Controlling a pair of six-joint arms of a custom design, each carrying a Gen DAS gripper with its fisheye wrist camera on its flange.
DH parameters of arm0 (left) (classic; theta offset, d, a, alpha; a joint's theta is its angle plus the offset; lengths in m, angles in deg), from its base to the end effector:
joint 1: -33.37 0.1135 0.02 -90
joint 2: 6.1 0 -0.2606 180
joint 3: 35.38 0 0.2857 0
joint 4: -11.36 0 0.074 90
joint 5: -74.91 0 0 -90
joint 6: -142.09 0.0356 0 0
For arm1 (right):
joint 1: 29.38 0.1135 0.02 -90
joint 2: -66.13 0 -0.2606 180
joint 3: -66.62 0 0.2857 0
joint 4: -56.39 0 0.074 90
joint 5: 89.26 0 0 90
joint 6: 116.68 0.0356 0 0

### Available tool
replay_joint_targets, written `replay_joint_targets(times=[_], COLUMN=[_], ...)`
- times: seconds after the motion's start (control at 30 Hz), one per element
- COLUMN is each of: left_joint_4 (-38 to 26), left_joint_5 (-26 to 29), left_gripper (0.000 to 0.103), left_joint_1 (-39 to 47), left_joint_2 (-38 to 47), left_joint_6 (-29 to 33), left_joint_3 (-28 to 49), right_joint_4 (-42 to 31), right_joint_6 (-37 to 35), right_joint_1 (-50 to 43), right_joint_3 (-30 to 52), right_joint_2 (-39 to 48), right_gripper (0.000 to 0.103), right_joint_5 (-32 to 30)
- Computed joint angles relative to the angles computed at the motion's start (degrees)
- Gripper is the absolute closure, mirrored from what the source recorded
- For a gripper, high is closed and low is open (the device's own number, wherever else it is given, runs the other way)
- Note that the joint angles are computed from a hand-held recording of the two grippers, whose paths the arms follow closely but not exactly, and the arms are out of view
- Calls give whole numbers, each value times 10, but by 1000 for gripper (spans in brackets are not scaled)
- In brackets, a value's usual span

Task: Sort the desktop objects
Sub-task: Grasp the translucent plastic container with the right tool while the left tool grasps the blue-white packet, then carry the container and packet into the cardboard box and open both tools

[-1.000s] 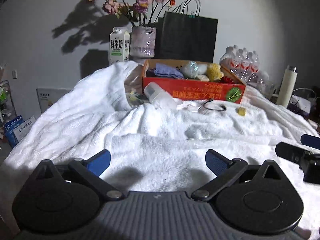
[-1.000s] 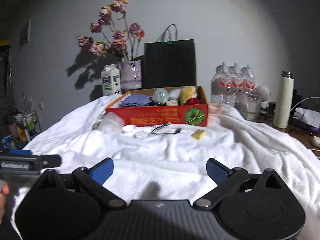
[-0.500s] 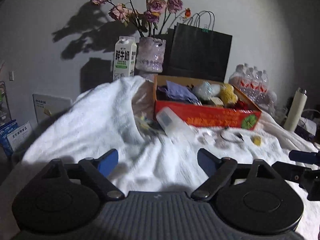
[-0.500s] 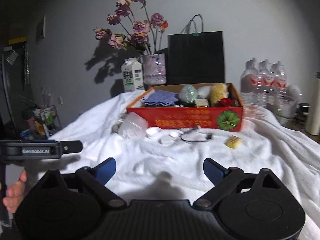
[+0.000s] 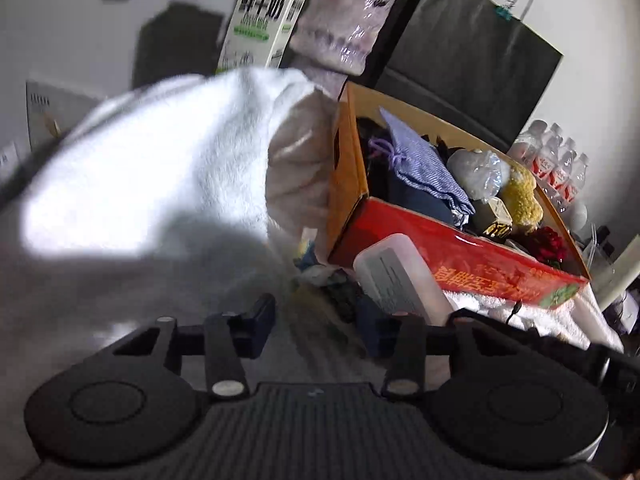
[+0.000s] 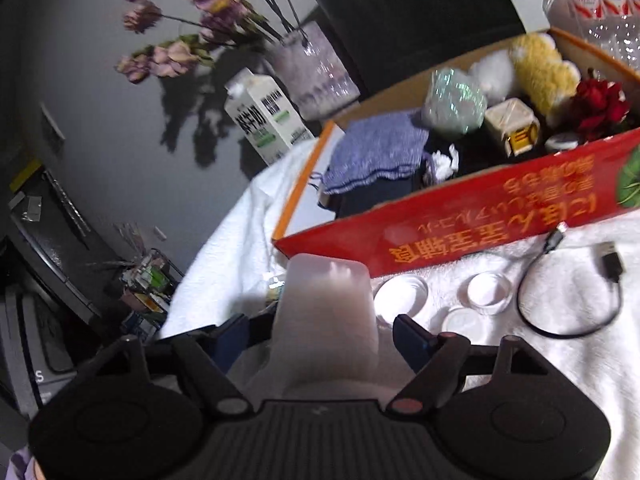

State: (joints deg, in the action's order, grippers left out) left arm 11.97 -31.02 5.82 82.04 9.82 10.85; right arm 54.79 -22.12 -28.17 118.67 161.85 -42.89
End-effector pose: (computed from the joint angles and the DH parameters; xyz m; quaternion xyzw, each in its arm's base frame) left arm 0.2754 -0.1326 0.1117 -0.1722 0.8875 -0.1302 0.4071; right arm 0.3223 0.0314 0.1046 -0.1162 0.8623 0.3610 0.3355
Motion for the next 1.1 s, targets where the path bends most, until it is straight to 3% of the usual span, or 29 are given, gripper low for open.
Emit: replay_joint_targets(times=[0.07, 0.1, 0.17, 0.3, 0.47, 0.6, 0.7, 0.73, 0.8, 0.87, 0.9, 1.0, 1.03, 1.1], left_joint_4=[12, 11, 16, -2, -59, -127, -159, -162, -170, -164, -156, -155, -148, -124], left_joint_5=[-5, -9, -18, -38, -126, -237, -291, -299, -298, -280, -264, -247, -249, -242], left_gripper=[81, 85, 95, 99, 100, 100, 100, 100, 100, 99, 99, 93, 89, 56], left_joint_1=[0, -2, -8, -39, -155, -310, -417, -446, -496, -529, -536, -533, -528, -513], left_joint_2=[7, 6, -5, -72, -242, -321, -317, -305, -266, -206, -180, -111, -97, -89], left_joint_6=[-4, -10, -9, -13, -50, -112, -175, -195, -234, -260, -263, -273, -264, -264], left_joint_3=[0, -1, -10, -41, -115, -138, -134, -132, -123, -105, -98, -66, -63, -65], right_joint_4=[9, 10, 15, -7, -60, -200, -350, -406, -544, -654, -683, -696, -685, -648], right_joint_6=[12, 14, 10, -20, -128, -311, -484, -547, -740, -926, -979, -1063, -1055, -1003], right_joint_1=[7, 10, 13, 6, -78, -201, -329, -378, -487, -587, -623, -677, -675, -653], right_joint_3=[5, 7, 2, -27, -132, -208, -234, -232, -207, -179, -170, -176, -183, -202], right_joint_2=[15, 19, 18, -40, -230, -427, -535, -545, -500, -419, -385, -326, -333, -358], right_gripper=[30, 38, 38, 39, 39, 40, 40, 40, 40, 40, 40, 39, 38, 32], right_joint_5=[0, 1, 7, 20, -6, -39, -86, -107, -143, -146, -136, -129, -128, -136])
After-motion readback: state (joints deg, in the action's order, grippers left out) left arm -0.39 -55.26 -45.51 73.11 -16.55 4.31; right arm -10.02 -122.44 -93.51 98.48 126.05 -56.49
